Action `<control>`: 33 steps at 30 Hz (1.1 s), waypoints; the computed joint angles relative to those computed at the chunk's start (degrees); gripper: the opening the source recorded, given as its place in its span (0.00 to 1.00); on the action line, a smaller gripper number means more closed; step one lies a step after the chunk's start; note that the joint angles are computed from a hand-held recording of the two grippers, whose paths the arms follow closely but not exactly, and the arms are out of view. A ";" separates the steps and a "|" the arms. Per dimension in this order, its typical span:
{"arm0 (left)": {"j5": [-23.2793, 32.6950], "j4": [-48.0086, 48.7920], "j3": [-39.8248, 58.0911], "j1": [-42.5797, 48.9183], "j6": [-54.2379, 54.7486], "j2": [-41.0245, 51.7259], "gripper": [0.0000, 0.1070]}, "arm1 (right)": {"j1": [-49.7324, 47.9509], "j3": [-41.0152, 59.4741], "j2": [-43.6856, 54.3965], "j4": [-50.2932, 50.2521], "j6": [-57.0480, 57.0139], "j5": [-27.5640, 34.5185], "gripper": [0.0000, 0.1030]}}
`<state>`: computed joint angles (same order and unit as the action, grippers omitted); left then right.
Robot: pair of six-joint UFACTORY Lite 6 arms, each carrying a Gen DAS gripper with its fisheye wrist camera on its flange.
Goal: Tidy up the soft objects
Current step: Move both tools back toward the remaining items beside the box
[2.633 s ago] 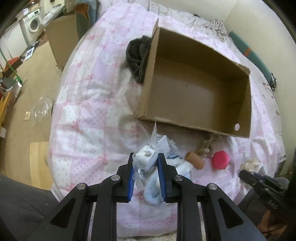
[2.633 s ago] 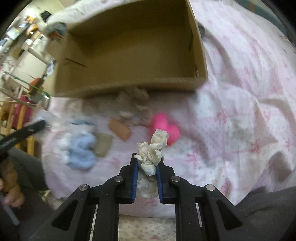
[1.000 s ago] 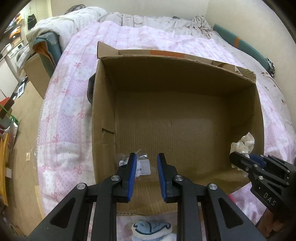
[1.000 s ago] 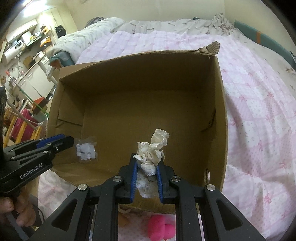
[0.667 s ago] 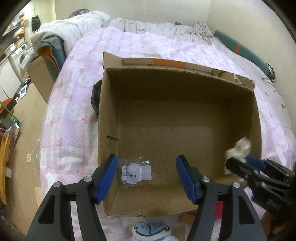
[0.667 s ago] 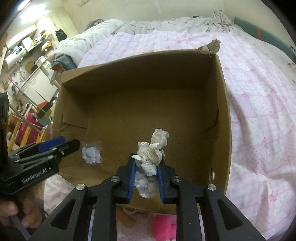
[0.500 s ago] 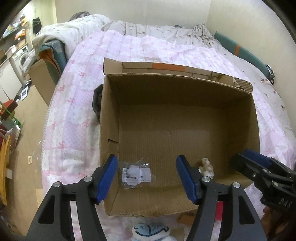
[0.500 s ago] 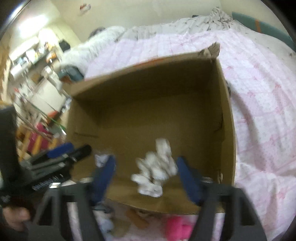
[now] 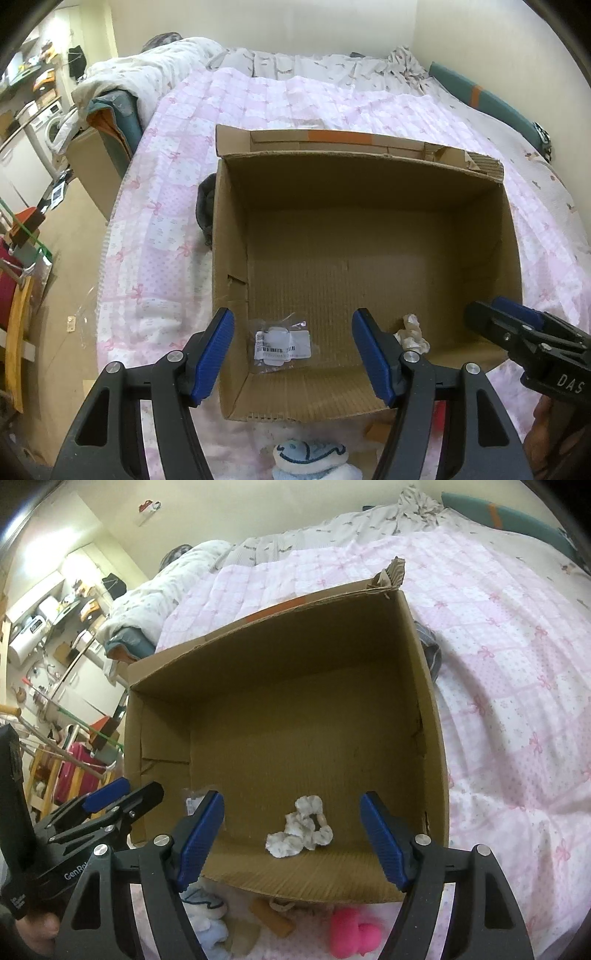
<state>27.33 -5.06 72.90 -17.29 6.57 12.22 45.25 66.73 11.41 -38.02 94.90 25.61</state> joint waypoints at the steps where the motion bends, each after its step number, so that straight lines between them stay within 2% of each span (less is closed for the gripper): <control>1: 0.29 -0.70 -0.42 0.21 0.14 -1.06 0.59 | 0.10 0.09 -0.08 -0.19 0.04 0.29 0.78; 4: 0.84 -3.77 -1.35 1.19 2.28 -3.54 0.61 | 0.72 0.58 -0.21 -1.85 1.38 1.27 0.78; 9: 1.97 -1.73 -3.19 2.25 1.89 -7.50 0.65 | 1.79 -0.36 -1.69 -2.67 2.98 2.78 0.78; 14: 5.26 -11.00 -7.40 7.03 12.12 -13.74 0.66 | 3.99 -2.78 -5.35 -3.13 5.12 4.83 0.78; 18: 5.17 -8.41 -11.59 7.71 9.64 -19.24 0.72 | 7.32 -2.89 -7.56 -3.36 5.15 8.14 0.78; 27: 7.06 -4.58 -19.98 10.28 8.11 -27.22 0.73 | 14.65 -4.86 -11.47 -4.63 11.25 13.80 0.78; 30: 8.24 -2.60 -21.93 11.71 6.24 -27.25 0.73 | 16.71 -5.70 -12.38 -4.46 13.05 15.24 0.78; 33: 11.04 -5.38 -22.88 14.49 9.00 -25.48 0.73 | 18.06 -5.82 -12.12 -2.90 13.24 16.25 0.78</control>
